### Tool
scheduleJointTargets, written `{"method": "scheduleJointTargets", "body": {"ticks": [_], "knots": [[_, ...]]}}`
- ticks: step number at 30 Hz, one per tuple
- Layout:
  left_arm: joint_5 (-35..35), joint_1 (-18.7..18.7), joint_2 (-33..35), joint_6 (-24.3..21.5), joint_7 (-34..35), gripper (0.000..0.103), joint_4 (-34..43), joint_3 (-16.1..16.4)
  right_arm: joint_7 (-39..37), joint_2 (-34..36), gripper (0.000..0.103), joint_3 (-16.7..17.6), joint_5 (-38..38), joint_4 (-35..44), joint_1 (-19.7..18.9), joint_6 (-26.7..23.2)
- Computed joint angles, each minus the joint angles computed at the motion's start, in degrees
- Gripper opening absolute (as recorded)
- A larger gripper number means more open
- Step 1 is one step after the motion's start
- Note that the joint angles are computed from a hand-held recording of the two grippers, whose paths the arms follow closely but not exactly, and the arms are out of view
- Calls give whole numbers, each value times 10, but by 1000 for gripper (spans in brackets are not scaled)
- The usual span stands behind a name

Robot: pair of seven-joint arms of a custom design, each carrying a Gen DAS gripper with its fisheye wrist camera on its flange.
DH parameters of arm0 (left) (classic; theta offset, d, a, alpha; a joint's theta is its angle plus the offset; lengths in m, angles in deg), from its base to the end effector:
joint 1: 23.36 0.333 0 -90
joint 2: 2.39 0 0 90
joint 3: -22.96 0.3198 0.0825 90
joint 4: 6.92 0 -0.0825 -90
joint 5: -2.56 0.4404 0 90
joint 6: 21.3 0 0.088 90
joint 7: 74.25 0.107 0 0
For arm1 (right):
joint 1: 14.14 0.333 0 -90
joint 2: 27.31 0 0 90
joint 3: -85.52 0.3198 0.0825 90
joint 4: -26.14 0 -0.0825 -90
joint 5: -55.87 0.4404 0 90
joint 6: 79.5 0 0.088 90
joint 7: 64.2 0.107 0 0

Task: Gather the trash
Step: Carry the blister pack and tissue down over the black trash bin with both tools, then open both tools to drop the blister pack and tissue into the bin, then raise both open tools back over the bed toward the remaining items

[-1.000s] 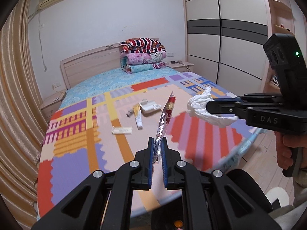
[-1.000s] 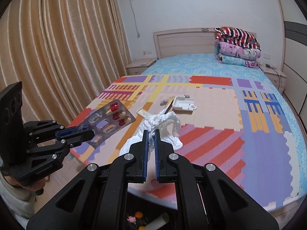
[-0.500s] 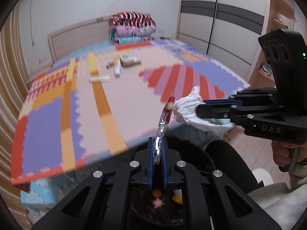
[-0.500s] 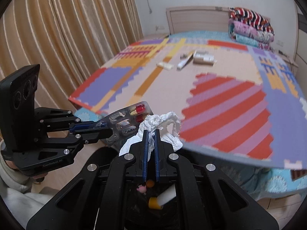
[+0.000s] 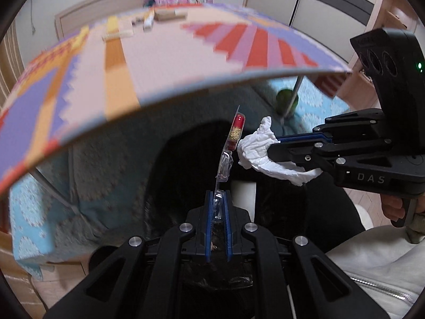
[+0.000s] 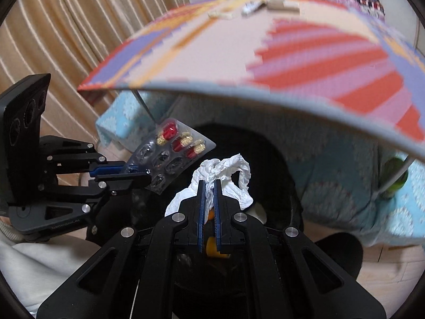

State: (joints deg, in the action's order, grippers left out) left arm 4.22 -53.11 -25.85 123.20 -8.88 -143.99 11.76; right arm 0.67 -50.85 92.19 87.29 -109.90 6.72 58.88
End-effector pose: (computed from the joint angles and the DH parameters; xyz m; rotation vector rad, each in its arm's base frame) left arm 0.3866 -0.3430 0.5076 -1.6756 2.2941 -0.7232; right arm 0.4522 0.2424 0.5081 -2.2430 1.1984 -0.0239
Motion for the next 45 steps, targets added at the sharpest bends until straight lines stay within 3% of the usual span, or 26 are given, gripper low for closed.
{"method": "scheduleJointTargets", "body": {"ticks": [11,16,18,20,23,26,28,29,45], "knots": [[-54,3,55,-31,17,7,8,-2,37,52,7,3,-20,2,-3,-32],[-47,12,59,-42,8,8,15,-11,42,60,8,2,-21,3,-3,-41],[-42,13,60,-45,9,8,17,-13,42,61,13,1,-20,4,-4,-41],[-39,13,61,-48,13,9,20,-15,44,59,33,3,-24,2,-4,-36],[-42,10,58,-41,18,9,20,-15,41,56,35,3,-25,1,-3,-34],[-45,10,52,-32,17,22,17,-14,38,53,35,2,-22,0,-2,-33],[-39,11,46,-23,11,39,13,-15,38,49,35,0,-18,0,-3,-30],[-36,12,42,-20,7,42,12,-15,37,46,35,0,-17,-1,-3,-29],[45,21,-19,17,-10,44,33,-7,6,-11,35,-2,-13,9,-4,20]]}}
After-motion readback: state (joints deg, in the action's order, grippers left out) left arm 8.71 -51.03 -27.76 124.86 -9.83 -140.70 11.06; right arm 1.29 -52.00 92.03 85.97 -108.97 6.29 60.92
